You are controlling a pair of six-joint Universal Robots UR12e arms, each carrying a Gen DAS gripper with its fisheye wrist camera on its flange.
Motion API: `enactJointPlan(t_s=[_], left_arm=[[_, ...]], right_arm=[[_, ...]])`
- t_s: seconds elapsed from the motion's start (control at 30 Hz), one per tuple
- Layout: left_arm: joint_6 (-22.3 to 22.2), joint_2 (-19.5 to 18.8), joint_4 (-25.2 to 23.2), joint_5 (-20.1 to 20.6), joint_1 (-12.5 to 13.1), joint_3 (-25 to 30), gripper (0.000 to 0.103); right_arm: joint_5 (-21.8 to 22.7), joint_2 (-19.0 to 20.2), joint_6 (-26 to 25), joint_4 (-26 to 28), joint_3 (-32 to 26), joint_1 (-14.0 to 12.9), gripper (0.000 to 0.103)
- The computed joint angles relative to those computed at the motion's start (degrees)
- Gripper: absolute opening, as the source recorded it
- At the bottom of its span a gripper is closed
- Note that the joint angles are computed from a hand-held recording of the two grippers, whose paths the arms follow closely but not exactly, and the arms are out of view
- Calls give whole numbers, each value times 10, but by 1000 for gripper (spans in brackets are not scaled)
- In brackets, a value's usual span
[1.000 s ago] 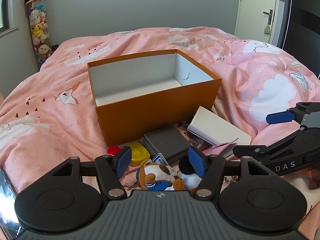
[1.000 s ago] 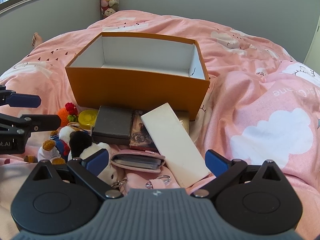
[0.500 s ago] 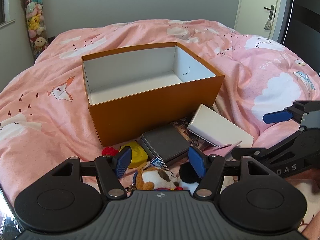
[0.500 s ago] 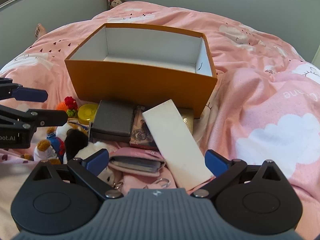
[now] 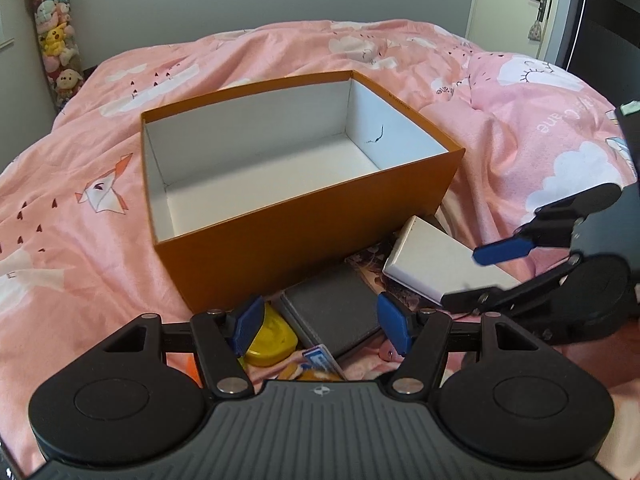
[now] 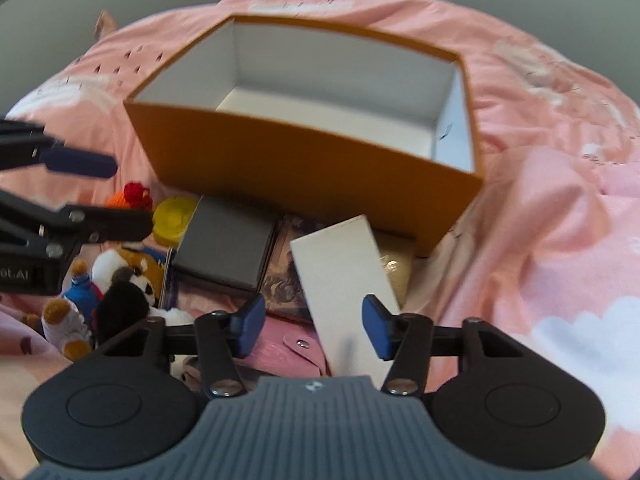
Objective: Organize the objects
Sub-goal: 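Move the right tool toward the white glasses case in front of the box, then close the right tool on the white glasses case and lift it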
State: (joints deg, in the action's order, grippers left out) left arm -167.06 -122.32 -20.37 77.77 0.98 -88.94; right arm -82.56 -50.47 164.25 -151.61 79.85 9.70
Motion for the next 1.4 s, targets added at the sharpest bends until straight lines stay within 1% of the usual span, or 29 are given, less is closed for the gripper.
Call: enactJointPlan(t_s=[0.07,0.17,0.27,0.37,0.43,0.5,0.6,0.83,0.93,0.97,1.0,1.03,1.1,1.17,1.2,1.23,1.27,1.33,1.4], left_arm=[[3,-5,-11,-1,-1,8,75],[0,-11,-25,-1,-1,18,75],[-3,-16,-39,-2,-1,27,75],[-5,-21,-51,-2,-1,35,75],[-7,-24,-61,-1,-1,40,75],[-8,-27,-68,-3,-1,44,75],[-8,-30,-74,-4,-1,48,75],[-10,-35,-87,-7,1,55,75],[-9,-37,-91,-13,1,57,75],[-8,-37,-94,-15,2,58,75],[-7,-38,-96,-16,2,59,75],[-6,-39,-99,-18,2,60,75],[-4,-40,-103,-22,2,63,75],[2,-42,-106,-30,2,66,75],[5,-42,-108,-33,1,67,75],[9,-43,-110,-36,1,68,75],[11,-44,-112,-37,0,70,75],[13,-46,-117,-39,-1,73,75],[15,-48,-123,-40,-2,77,75]], right_arm=[[-3,7,-15,13,-10,1,54],[-28,17,-42,16,-20,7,54],[-43,24,-62,22,-27,11,54],[-52,30,-76,26,-32,13,58],[-53,33,-82,25,-36,14,62],[-57,36,-82,23,-39,14,68],[-59,40,-82,25,-45,14,72],[-47,45,-81,37,-56,8,74],[-43,44,-87,43,-57,6,71],[-43,43,-87,44,-57,5,66],[-47,43,-85,44,-57,4,53],[-60,42,-87,38,-56,4,53],[-70,42,-79,33,-55,2,52],[-67,41,-62,34,-56,-3,50],[-63,41,-52,37,-57,-6,46],[-58,40,-44,42,-58,-9,45],[-52,40,-36,46,-60,-12,40],[-54,40,-19,53,-63,-17,39],[-67,40,-4,54,-62,-20,39]])
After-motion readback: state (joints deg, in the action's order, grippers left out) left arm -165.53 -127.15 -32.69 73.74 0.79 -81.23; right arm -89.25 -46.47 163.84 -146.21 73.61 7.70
